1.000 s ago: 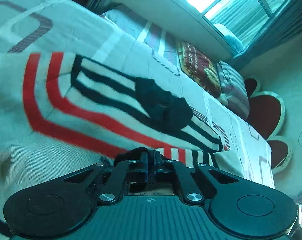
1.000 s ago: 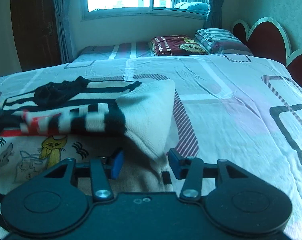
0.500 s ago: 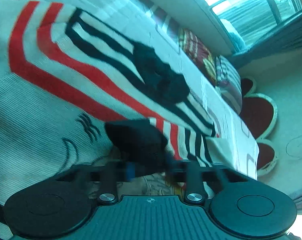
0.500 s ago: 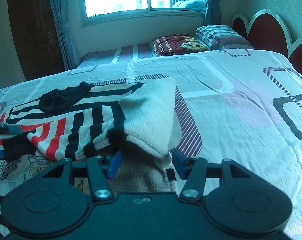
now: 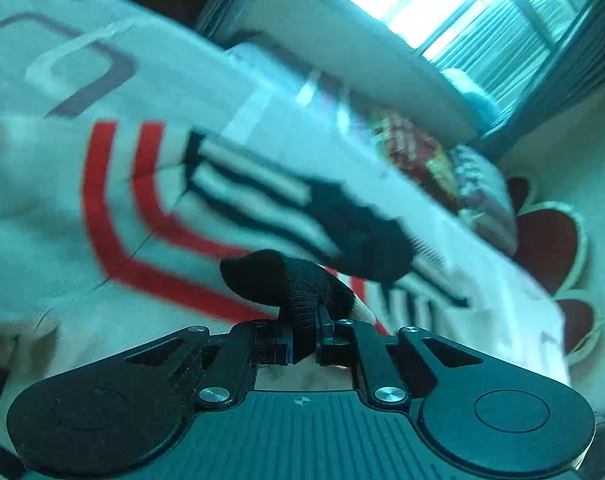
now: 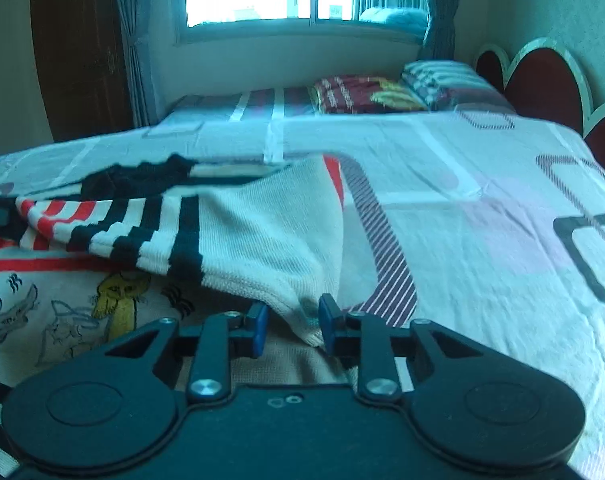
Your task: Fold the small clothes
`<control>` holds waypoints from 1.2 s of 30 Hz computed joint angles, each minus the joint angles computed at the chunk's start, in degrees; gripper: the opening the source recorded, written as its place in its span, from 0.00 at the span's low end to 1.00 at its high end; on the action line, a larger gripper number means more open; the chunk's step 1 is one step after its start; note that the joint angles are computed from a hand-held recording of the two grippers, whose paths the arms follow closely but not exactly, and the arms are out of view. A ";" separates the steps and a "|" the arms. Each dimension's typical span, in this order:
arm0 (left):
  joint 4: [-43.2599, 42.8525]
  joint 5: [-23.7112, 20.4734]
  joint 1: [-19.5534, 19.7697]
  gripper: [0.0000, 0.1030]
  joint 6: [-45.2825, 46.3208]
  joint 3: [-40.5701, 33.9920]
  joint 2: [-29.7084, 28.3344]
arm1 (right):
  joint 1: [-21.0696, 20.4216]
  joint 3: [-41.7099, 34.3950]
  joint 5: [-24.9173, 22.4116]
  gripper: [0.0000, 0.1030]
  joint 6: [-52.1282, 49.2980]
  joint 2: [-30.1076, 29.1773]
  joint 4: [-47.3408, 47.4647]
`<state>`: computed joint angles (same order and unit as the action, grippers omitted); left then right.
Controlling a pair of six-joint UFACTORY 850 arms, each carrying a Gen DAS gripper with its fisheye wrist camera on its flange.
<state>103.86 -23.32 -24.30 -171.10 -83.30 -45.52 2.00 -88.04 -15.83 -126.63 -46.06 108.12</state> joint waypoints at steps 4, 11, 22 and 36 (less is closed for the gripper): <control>-4.77 -0.93 -0.79 0.09 5.72 -0.07 -1.06 | -1.06 -1.34 1.03 0.22 6.93 -1.15 -5.30; -12.16 -1.87 -1.41 0.10 13.32 0.73 0.89 | -2.25 -0.32 -1.72 0.24 17.62 0.48 -17.49; -16.82 -12.03 -3.38 0.86 15.25 4.35 4.38 | -3.81 -10.12 -10.18 0.51 37.06 -3.84 -24.68; -26.87 -10.74 -3.53 0.86 42.46 -8.83 -5.03 | 0.55 -44.30 -10.78 0.24 72.47 -24.73 -54.68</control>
